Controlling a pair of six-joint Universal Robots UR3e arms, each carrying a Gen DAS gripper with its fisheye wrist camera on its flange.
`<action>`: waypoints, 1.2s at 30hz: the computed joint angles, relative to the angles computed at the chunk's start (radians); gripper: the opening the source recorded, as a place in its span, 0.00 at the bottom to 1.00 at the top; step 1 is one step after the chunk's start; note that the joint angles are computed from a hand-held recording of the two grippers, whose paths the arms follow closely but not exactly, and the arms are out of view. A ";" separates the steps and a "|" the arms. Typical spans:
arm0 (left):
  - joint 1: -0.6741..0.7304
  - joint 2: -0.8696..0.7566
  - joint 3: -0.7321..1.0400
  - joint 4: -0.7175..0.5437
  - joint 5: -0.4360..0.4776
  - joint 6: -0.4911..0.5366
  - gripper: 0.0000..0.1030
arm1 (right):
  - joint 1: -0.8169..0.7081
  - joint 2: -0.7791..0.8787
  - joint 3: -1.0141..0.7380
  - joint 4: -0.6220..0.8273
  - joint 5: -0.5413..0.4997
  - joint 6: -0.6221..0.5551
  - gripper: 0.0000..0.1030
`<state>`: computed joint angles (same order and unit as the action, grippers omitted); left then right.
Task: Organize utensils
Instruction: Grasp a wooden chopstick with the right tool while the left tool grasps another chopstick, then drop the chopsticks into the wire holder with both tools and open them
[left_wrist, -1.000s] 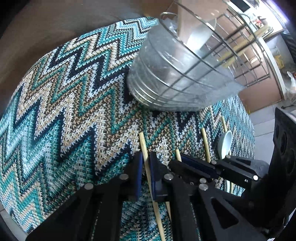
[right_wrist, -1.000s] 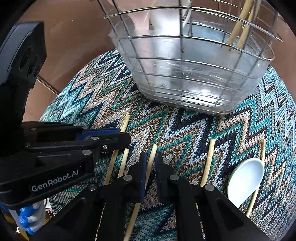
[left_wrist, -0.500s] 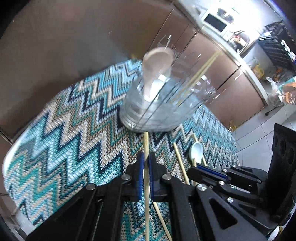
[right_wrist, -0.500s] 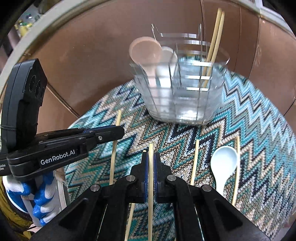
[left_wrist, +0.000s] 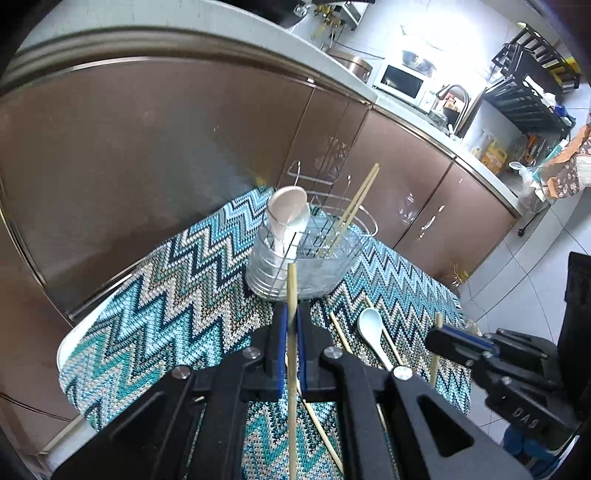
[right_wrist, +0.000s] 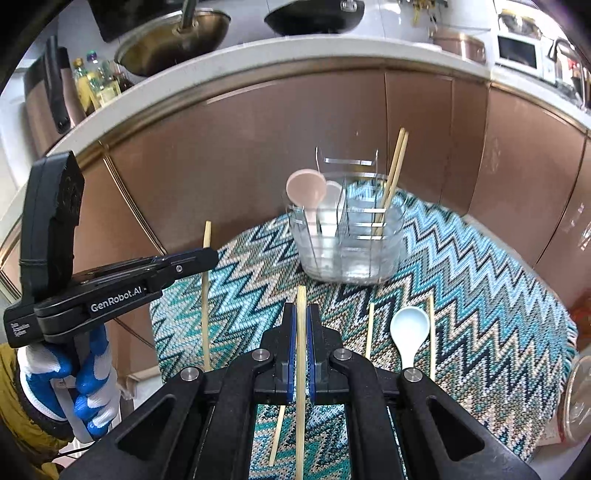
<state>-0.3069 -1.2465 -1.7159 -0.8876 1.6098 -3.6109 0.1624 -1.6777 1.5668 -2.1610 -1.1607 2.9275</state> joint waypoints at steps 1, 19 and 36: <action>-0.008 0.001 0.007 -0.001 0.009 -0.002 0.04 | -0.003 -0.015 0.000 0.007 0.003 -0.001 0.05; 0.054 -0.243 0.339 0.333 0.034 0.142 0.04 | -0.104 0.311 -0.372 -0.499 0.252 0.248 0.05; -0.003 -0.693 0.462 0.753 0.225 0.219 0.05 | -0.016 0.749 -0.638 -0.834 0.039 0.269 0.05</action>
<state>-0.3102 -1.9398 -1.2542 -0.1346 1.8350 -3.3920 0.1463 -0.9286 0.9291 -2.9946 -1.1220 3.1969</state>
